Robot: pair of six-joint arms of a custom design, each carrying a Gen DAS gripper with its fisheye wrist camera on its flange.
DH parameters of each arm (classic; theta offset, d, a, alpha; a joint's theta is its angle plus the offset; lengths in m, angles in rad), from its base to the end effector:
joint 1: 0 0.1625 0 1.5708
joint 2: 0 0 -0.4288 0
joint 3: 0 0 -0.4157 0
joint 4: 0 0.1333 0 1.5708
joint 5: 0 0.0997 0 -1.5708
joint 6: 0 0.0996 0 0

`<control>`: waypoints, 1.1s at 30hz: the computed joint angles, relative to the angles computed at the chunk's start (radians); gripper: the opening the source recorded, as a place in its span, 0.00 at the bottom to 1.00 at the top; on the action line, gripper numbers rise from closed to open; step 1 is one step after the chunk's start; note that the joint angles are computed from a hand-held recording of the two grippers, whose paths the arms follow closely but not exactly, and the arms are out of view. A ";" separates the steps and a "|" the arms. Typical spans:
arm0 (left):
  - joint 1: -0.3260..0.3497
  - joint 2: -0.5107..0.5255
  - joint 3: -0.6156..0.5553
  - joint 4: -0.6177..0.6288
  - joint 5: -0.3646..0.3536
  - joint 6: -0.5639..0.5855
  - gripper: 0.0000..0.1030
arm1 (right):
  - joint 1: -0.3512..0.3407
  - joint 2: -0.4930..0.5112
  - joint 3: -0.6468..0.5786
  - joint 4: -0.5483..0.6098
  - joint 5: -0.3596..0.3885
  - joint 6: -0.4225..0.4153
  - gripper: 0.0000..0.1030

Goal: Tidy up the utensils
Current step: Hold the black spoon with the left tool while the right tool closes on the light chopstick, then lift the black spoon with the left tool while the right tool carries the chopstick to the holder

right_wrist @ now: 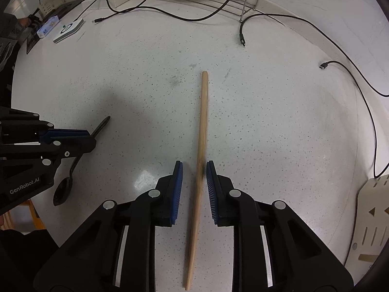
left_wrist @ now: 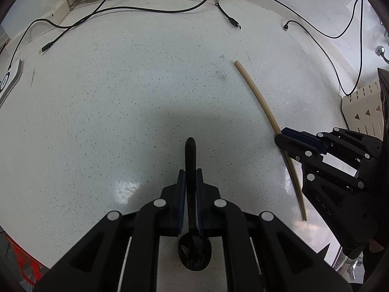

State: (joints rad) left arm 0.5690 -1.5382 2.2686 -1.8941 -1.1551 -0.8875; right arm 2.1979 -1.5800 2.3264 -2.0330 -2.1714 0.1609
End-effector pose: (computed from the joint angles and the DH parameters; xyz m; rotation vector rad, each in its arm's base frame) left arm -0.2259 -0.3504 0.1906 0.2586 2.5605 -0.1284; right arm 0.2818 -0.2576 0.2022 0.6805 -2.3900 -0.0328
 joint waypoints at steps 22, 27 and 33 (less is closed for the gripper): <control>-0.030 -0.035 -0.014 0.025 0.033 -0.011 0.08 | 0.013 -0.016 -0.037 -0.003 0.027 -0.004 0.06; -0.041 -0.050 -0.025 0.032 0.045 -0.011 0.08 | 0.020 -0.019 -0.045 -0.032 0.022 -0.011 0.06; -0.069 -0.037 -0.052 0.003 0.069 0.026 0.08 | 0.026 -0.077 -0.044 -0.059 0.010 0.018 0.06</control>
